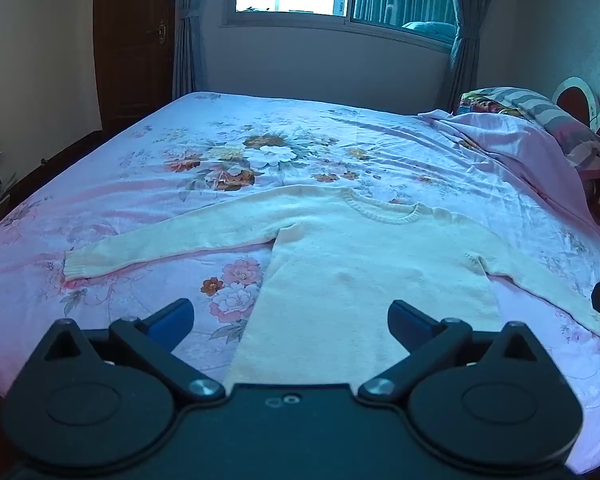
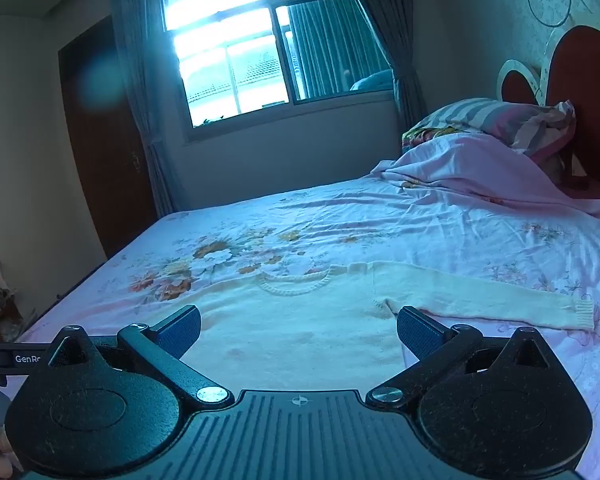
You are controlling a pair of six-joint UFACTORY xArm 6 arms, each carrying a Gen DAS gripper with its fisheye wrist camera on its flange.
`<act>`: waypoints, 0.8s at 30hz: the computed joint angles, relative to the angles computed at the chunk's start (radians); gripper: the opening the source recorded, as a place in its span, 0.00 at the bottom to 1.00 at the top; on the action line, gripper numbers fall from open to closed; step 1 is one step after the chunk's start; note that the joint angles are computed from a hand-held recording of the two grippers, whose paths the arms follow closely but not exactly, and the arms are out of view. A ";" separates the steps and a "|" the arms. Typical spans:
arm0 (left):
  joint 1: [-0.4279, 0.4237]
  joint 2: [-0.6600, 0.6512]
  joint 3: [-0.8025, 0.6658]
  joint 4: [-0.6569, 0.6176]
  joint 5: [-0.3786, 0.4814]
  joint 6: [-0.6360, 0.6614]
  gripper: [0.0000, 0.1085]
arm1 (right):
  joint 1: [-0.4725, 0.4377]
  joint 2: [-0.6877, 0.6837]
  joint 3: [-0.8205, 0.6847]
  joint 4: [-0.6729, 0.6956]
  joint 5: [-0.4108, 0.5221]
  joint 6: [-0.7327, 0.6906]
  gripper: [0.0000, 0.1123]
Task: Fold small clothes
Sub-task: 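Move both tools over the spread cream sweater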
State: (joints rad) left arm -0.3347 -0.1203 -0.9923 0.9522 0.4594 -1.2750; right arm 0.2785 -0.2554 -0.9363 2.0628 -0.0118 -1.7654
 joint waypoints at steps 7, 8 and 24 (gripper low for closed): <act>0.014 -0.001 0.006 -0.018 -0.015 0.020 0.94 | 0.015 0.001 0.001 -0.035 -0.011 0.022 0.92; 0.031 -0.016 0.026 -0.026 -0.029 0.035 0.94 | 0.015 0.000 0.004 -0.049 -0.008 0.038 0.92; 0.004 0.012 -0.005 -0.021 0.031 0.016 0.94 | 0.006 0.032 -0.009 -0.066 0.012 0.046 0.92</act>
